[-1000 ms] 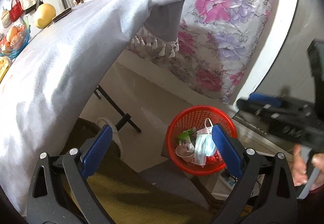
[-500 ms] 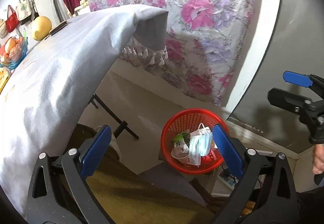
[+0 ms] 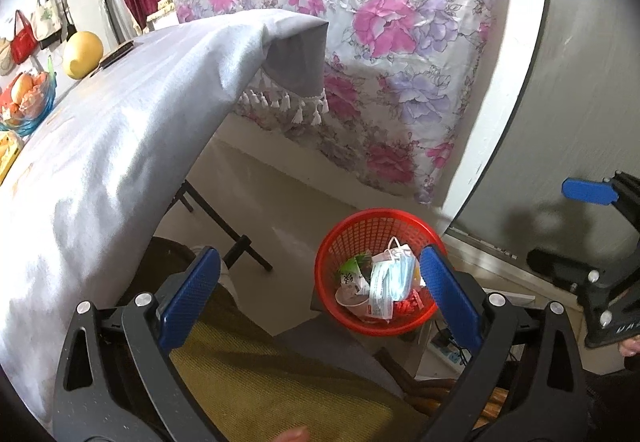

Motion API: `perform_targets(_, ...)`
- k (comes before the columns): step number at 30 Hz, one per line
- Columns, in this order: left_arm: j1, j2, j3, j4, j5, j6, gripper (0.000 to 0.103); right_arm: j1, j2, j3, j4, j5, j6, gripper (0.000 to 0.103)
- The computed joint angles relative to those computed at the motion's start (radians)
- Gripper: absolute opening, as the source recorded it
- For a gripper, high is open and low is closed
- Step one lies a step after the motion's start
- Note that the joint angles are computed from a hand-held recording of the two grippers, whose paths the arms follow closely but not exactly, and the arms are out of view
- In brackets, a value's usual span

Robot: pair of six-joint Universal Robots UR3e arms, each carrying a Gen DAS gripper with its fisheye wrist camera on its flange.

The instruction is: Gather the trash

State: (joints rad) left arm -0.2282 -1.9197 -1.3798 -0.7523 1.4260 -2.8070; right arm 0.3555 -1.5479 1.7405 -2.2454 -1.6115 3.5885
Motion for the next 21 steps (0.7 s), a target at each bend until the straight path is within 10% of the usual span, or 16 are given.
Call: perform_targets(21, -0.008, -0.010, 0.004, -0.008, 0.008, 0.007, 0.096, 0.022, 0.034, -0.001, -0.021, 0.022, 0.008, 0.097)
